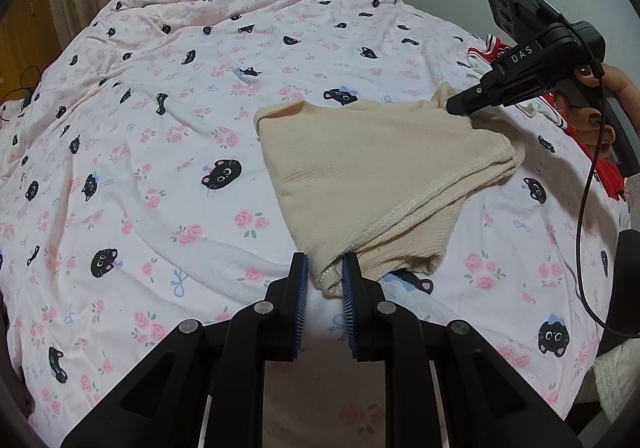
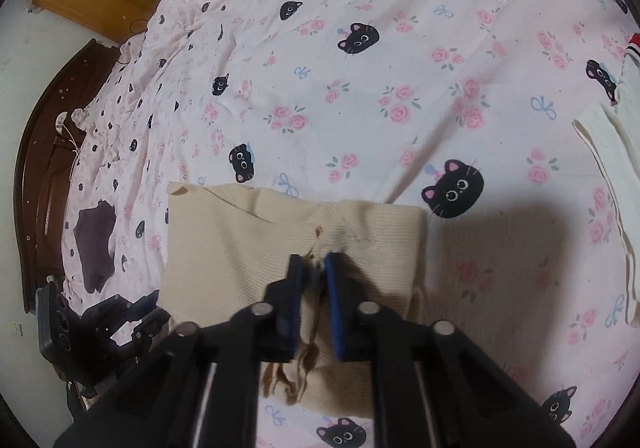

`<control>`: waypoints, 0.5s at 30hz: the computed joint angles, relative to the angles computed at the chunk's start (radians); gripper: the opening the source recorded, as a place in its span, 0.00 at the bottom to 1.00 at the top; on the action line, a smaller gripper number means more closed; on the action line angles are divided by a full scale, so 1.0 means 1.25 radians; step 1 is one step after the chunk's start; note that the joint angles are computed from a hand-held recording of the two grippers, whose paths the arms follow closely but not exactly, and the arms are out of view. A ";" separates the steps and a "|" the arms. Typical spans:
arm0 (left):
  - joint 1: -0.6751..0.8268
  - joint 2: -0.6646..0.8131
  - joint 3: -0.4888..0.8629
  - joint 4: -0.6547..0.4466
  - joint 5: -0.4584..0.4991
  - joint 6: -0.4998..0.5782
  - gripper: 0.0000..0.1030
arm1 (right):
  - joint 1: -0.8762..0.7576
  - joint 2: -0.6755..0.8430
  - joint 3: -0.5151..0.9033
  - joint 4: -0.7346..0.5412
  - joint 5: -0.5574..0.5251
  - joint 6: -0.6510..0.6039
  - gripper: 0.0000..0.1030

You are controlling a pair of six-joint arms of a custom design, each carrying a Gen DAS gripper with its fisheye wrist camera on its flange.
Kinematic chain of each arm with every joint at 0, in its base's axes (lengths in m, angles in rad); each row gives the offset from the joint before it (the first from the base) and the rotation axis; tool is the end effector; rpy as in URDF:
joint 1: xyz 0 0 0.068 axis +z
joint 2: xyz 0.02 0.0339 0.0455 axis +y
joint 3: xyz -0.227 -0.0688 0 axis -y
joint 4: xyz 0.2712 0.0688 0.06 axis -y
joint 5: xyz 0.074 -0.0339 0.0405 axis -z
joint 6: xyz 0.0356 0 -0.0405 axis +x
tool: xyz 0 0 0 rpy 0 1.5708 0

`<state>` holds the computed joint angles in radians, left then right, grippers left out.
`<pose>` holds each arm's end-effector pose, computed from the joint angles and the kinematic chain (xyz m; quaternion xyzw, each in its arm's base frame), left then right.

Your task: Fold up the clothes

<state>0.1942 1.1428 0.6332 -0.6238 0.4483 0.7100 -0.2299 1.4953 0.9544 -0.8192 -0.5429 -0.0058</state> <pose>0.2353 0.0305 0.1440 0.2894 0.9080 -0.1028 0.2851 0.2847 -0.0477 0.1495 0.0791 0.9552 0.2529 0.1319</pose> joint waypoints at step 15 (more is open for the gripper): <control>0.000 0.002 0.001 0.000 -0.003 0.003 0.16 | -0.004 -0.072 0.031 -0.037 0.031 -0.021 0.04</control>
<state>0.1946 1.1457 0.6343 -0.6239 0.4451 0.7133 -0.2347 1.4050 0.9929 -0.8652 -0.5047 -0.0326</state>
